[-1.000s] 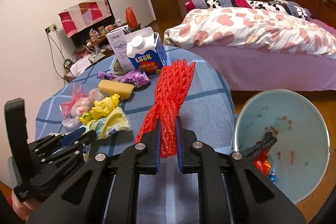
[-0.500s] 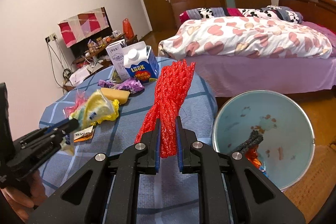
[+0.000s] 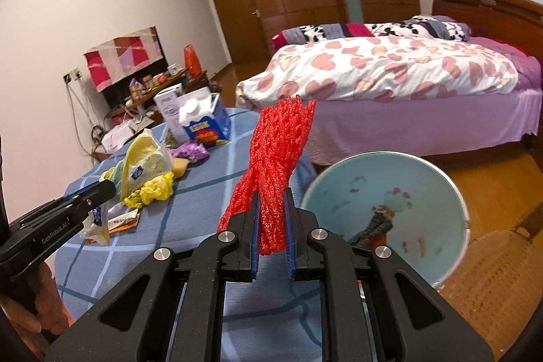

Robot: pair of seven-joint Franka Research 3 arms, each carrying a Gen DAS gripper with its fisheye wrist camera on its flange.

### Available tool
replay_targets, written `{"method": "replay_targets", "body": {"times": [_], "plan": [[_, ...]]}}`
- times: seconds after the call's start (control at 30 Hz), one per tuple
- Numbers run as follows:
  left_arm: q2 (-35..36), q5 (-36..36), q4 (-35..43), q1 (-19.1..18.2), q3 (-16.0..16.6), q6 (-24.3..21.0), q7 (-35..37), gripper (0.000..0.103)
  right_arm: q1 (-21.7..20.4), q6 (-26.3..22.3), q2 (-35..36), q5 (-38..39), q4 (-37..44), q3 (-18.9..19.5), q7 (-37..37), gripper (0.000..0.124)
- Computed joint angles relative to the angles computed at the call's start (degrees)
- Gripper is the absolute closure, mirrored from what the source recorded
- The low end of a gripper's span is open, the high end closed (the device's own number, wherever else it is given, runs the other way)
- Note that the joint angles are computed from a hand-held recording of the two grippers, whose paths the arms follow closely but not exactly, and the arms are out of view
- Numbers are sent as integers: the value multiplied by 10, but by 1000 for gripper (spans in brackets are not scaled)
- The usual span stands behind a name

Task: Collect trash
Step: 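Carry the pale bag and red mesh net over the teal bucket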

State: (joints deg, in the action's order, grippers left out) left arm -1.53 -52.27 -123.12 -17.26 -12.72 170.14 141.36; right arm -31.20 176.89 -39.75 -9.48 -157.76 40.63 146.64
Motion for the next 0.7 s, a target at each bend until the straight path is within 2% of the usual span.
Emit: {"method": "replay_targets", "body": {"times": [0.47, 0.7], "plan": [[-5, 42, -4, -51, -21, 30, -26, 84, 42, -65, -106, 0, -80, -68, 32, 111], [9, 132, -3, -59, -34, 45, -106, 84, 35, -103, -126, -30, -89, -78, 42, 111]]}}
